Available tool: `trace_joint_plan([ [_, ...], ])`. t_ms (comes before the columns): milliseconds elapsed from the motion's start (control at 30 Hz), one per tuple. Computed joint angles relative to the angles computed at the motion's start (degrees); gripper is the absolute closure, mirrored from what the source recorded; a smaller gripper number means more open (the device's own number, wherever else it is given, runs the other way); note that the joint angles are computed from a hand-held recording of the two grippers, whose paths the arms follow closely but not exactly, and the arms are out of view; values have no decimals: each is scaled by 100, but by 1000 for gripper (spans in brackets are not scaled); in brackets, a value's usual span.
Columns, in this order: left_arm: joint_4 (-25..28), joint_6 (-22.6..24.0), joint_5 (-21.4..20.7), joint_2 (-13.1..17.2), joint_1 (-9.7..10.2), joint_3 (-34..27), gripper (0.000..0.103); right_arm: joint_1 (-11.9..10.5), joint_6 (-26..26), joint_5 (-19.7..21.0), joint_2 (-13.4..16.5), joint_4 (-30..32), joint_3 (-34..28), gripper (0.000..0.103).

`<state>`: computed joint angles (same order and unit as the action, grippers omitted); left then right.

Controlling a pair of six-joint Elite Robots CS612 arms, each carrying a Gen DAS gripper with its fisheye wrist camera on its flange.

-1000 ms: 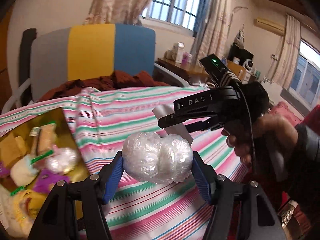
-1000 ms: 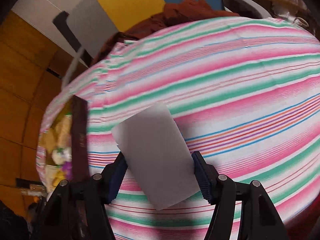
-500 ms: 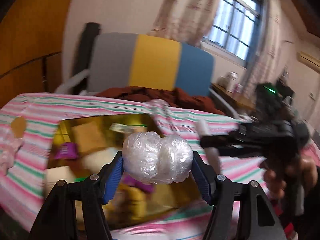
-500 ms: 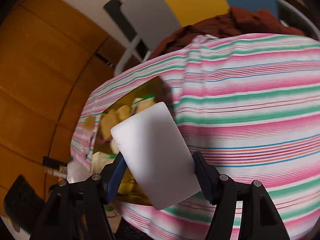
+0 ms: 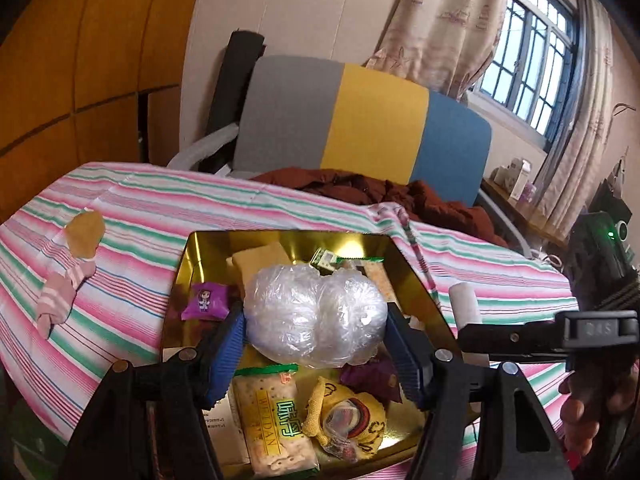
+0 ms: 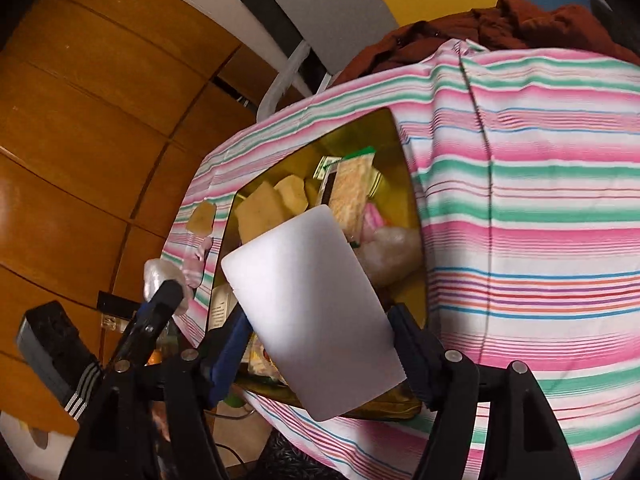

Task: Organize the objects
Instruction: 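Carry the plastic bundle and white sponge over the gold tray, then open both tools to drop the bundle and sponge into the tray, then withdraw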

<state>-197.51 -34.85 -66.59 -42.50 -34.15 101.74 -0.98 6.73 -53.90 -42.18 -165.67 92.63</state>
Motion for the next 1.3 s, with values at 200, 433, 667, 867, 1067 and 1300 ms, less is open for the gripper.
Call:
trace_joint_plan([
  [200,361,-139,142,48,18,-107,25,42,68,-84,40,-25,-24,7],
  [433,422,-329,441,-12,-46,2,21,147,-323,-621,-34,-303,123,7],
  [667,700,-459,795,-192,-174,160,21,397,-839,-1718,-97,-1070,354,7],
  [867,880,-631,1109,-321,-298,322,21,585,-1026,-2704,-77,-2049,582,7],
  [1067,1061,-833,1356,-413,-401,461,22,637,-983,-3086,-86,-2473,704,5],
  [1300,1448,-1146,1725,-501,-515,552,21,698,-1130,-3216,-113,-2725,837,4],
])
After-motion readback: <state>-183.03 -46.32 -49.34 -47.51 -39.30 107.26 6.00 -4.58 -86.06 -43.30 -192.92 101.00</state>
